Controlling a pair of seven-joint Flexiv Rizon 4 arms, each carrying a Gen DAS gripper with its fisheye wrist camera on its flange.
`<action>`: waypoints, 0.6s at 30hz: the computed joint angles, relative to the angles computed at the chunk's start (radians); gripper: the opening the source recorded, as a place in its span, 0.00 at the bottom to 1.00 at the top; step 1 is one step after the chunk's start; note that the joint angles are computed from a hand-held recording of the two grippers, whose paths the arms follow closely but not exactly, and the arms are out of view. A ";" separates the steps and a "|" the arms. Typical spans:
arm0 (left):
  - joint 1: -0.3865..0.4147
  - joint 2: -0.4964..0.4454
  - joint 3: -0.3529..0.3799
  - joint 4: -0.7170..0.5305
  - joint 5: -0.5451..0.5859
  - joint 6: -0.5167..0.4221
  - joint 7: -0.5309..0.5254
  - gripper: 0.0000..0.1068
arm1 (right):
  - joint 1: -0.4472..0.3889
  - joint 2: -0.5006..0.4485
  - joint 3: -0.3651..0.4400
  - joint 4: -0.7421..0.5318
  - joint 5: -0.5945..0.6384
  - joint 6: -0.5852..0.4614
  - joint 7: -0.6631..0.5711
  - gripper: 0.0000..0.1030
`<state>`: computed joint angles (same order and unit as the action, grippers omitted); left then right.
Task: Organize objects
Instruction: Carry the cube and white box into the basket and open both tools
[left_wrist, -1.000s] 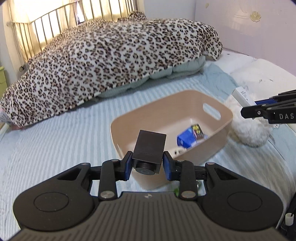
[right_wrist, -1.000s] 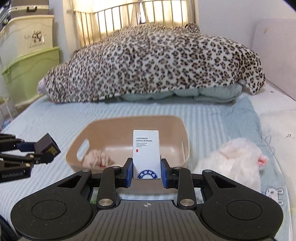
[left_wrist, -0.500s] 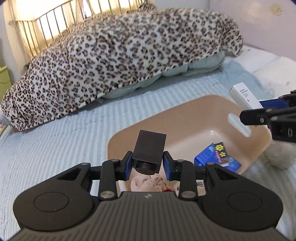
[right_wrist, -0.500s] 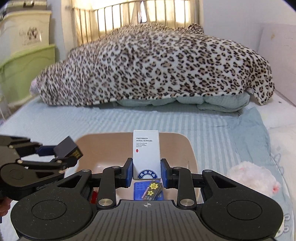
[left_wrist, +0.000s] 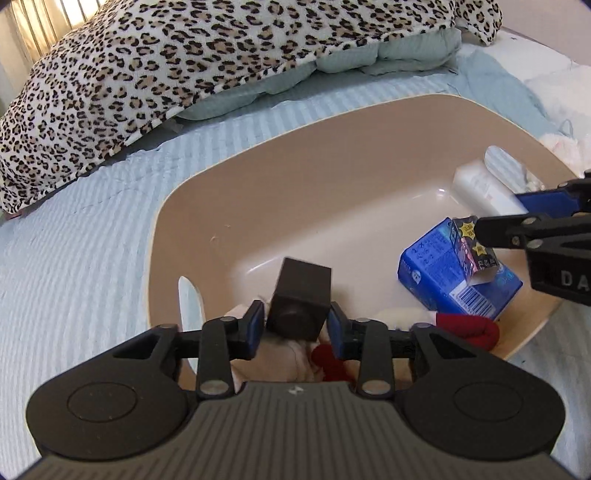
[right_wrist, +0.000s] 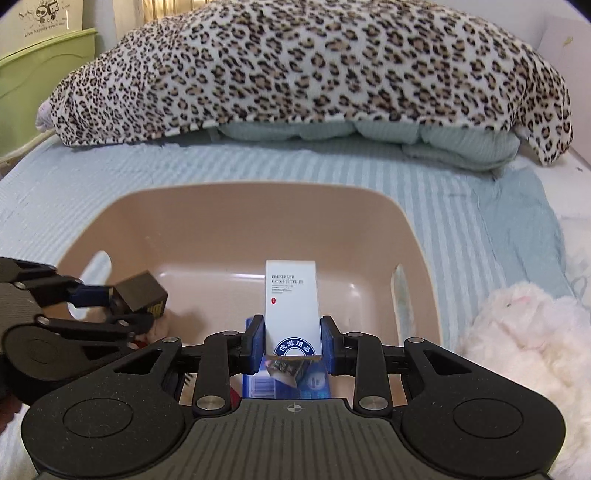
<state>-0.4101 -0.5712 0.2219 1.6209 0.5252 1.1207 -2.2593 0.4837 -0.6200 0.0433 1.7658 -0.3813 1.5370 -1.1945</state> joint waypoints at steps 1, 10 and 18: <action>0.000 0.007 0.000 0.005 -0.001 -0.001 -0.002 0.50 | 0.008 0.000 -0.011 0.007 0.002 0.012 0.007 0.39; -0.044 0.145 0.020 0.071 0.126 -0.007 -0.104 0.76 | 0.053 0.110 -0.082 0.138 0.032 0.139 0.036 0.77; -0.023 0.281 -0.052 0.173 0.226 -0.069 -0.175 0.82 | 0.119 0.240 -0.147 0.291 0.046 0.186 0.014 0.92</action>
<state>-0.4332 -0.2905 0.1703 1.7941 0.7511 1.0521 -2.4340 0.6023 -0.3802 -0.1034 2.0564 -0.3357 1.7226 -1.1803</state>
